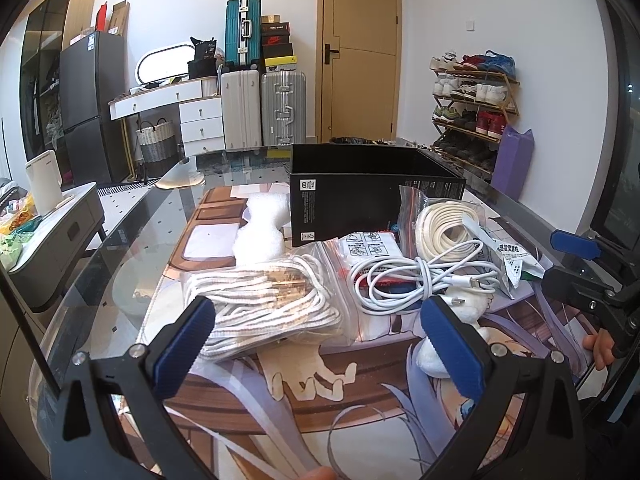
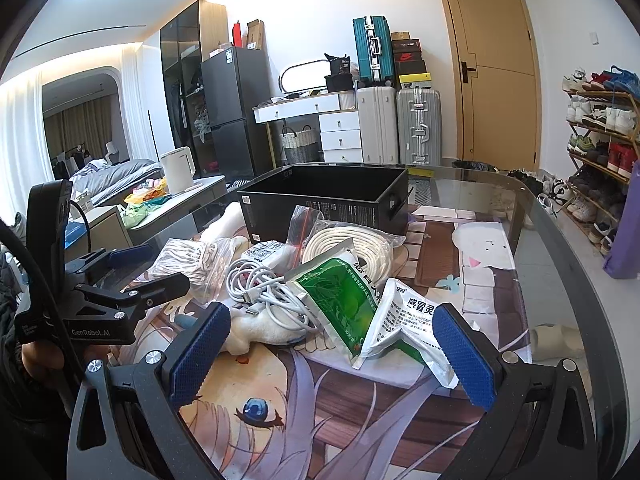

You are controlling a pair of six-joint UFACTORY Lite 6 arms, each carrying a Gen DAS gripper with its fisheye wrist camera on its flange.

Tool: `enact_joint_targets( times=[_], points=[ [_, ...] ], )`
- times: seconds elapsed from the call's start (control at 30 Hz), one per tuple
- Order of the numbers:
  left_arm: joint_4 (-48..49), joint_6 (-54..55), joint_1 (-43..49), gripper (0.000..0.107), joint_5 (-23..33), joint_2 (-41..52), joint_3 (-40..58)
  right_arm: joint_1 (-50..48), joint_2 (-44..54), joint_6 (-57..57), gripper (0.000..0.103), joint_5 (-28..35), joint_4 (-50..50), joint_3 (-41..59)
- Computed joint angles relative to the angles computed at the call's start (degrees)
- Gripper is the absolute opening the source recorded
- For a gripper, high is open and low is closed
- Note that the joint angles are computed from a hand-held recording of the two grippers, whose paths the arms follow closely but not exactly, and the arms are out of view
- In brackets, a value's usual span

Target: Organize soft objects

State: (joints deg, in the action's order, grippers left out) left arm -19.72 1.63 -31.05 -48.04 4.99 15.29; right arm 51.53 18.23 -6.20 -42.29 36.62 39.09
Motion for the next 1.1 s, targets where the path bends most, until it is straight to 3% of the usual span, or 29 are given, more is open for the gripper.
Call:
enact_joint_targets(
  times=[0.57,1.1],
  points=[
    [-2.1,2.0,-1.8,0.103,0.4,-0.8,1.2,0.5,0.2,-1.8,0.102,1.6,2.2,1.3],
    [5.1,-1.9,1.9,0.103,0.0,-3.0,0.1,-1.9,-3.2,-3.0,0.102,4.4,2.8,0.7]
  ],
)
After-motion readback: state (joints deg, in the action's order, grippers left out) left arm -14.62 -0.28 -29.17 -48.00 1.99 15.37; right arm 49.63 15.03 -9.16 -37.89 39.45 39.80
